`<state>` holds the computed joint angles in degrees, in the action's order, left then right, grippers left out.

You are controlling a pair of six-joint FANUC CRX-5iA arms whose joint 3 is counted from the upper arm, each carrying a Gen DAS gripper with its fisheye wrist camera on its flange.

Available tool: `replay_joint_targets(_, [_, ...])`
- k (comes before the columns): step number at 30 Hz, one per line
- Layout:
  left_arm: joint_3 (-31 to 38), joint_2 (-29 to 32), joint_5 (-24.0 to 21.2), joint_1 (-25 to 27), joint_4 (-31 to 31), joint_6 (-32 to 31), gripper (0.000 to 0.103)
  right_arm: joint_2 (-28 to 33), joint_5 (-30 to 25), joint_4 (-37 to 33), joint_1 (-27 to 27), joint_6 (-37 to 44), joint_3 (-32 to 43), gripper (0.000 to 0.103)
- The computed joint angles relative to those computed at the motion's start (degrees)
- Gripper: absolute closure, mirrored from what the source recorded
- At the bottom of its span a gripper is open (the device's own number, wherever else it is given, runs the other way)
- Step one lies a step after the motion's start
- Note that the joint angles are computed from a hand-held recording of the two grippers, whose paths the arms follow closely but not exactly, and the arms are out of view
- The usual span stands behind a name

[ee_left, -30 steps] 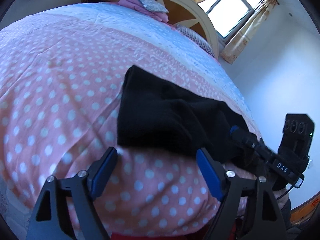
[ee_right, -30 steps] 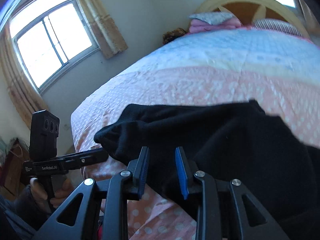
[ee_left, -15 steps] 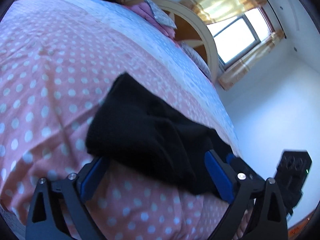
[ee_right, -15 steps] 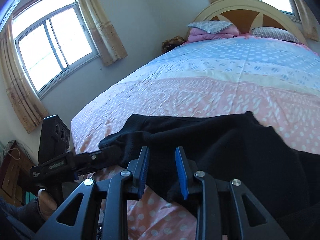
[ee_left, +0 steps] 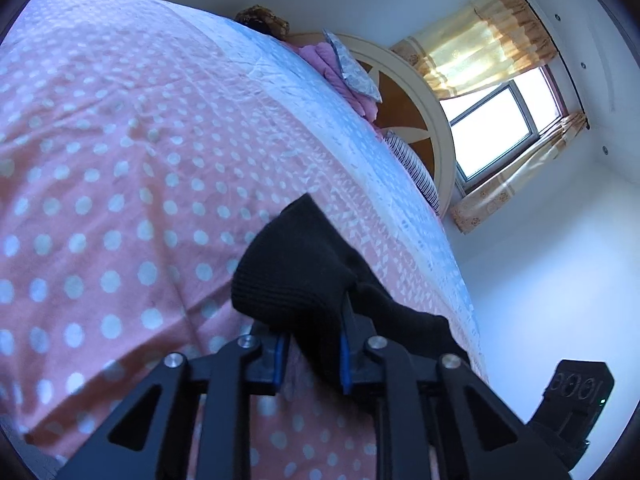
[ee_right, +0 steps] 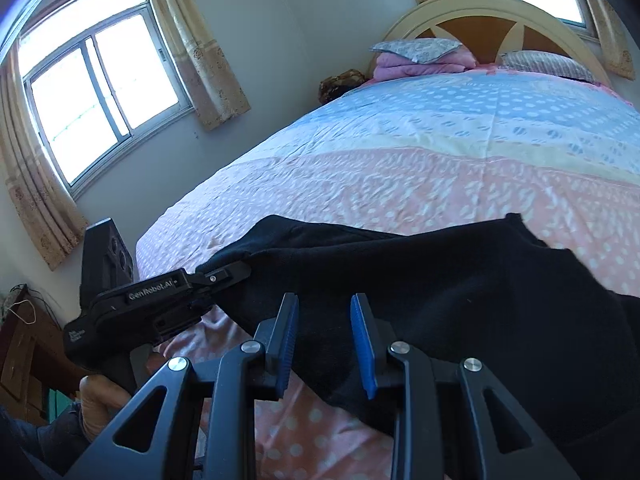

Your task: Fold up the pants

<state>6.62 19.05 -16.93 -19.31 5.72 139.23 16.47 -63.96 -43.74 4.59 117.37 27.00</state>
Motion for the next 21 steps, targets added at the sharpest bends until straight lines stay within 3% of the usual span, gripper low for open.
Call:
replay_joint_targets(3, [6.4,-1.4,-10.1,-1.9,-13.9,8.5,0.082,1.2,-2.3,-1.2,0.7,-0.4,1.5,0.074])
replay_joint_targets(6, [11.7,-0.6,-18.6,-3.5,-18.8,5.7,0.082,3.4,-6.9,-2.3,1.3,-1.8,3.7,0.074])
replay_joint_targets(7, [14.9,1.3,-23.3,-4.2,-19.5,2.5,0.081,3.5,-6.7,-1.2,2.1,-2.0,3.2,0.074])
replay_joint_targets(9, [18.2,4.2,-28.2,-4.6,-19.5,0.6,0.077,4.0,-5.7,3.4,4.1,-4.2,2.5,0.074])
replay_joint_targets(12, [17.1,4.7,-28.6,-4.9,-21.1,1.1,0.066,4.1,-5.0,3.1,3.0,-6.0,2.1,0.075])
replay_joint_targets(15, [16.3,2.9,-29.3,-5.4,-25.0,1.3,0.044,-0.5,8.3,16.9,5.9,-11.4,-5.1,0.075])
replay_joint_targets(17, [17.0,1.5,-32.3,-6.7,-32.1,4.8,0.032,-0.2,9.1,18.2,4.3,-15.2,-4.5,0.074])
replay_joint_targets(19, [19.0,0.8,-37.4,-8.7,-40.3,9.7,0.030,0.8,6.7,14.5,1.1,-15.9,-1.5,0.074])
replay_joint_targets(21, [22.3,1.6,-43.7,-10.9,-47.7,12.5,0.030,-0.6,9.7,15.4,-0.5,-17.4,-2.7,0.074])
